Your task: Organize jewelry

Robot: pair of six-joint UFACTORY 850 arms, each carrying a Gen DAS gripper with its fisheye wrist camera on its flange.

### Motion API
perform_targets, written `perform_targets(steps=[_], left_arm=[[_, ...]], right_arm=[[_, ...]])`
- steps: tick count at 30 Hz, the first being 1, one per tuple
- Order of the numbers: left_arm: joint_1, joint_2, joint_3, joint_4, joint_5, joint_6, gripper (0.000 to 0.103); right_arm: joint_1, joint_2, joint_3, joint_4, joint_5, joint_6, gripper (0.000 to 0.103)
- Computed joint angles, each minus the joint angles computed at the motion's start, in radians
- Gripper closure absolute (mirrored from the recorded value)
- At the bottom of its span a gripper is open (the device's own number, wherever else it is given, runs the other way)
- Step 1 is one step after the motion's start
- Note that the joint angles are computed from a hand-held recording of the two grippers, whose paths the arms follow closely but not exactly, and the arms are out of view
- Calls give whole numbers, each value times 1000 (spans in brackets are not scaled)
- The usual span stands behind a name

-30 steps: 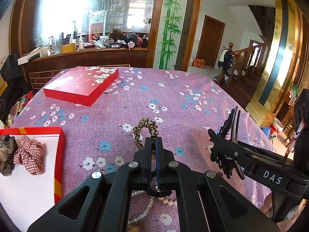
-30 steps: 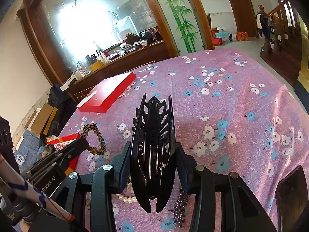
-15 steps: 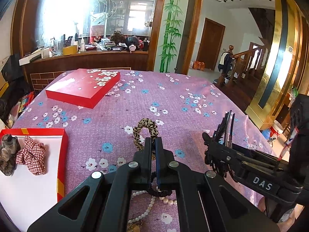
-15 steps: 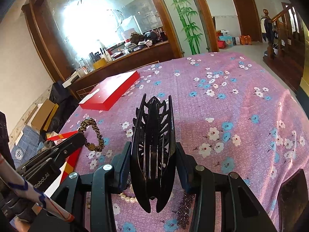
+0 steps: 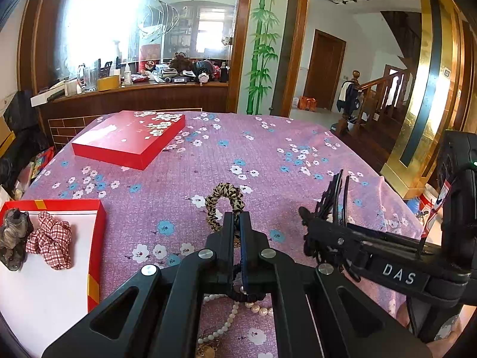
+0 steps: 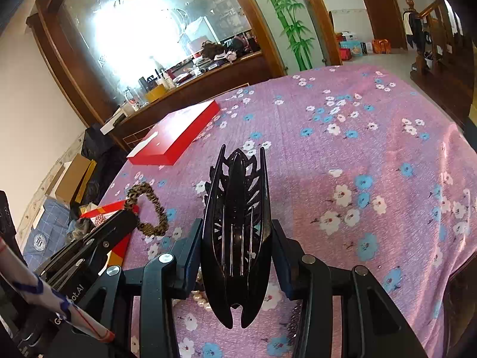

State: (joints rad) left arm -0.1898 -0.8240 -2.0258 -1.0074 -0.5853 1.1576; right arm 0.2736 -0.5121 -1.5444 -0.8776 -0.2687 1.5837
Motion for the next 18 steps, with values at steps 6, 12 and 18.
perform_targets(steps=[6,12,18], left_arm=[[-1,-20,-26,18,3,-31,100],[0,-42,-61,73,-21,-90,100],[3,-35,-53,63,-36,-77,100]], right_arm=[[1,7,5,-67,-10,75,57],[-7,10,14,-58,-8,98,57],[-4,9,9,-64,-19,99,57]])
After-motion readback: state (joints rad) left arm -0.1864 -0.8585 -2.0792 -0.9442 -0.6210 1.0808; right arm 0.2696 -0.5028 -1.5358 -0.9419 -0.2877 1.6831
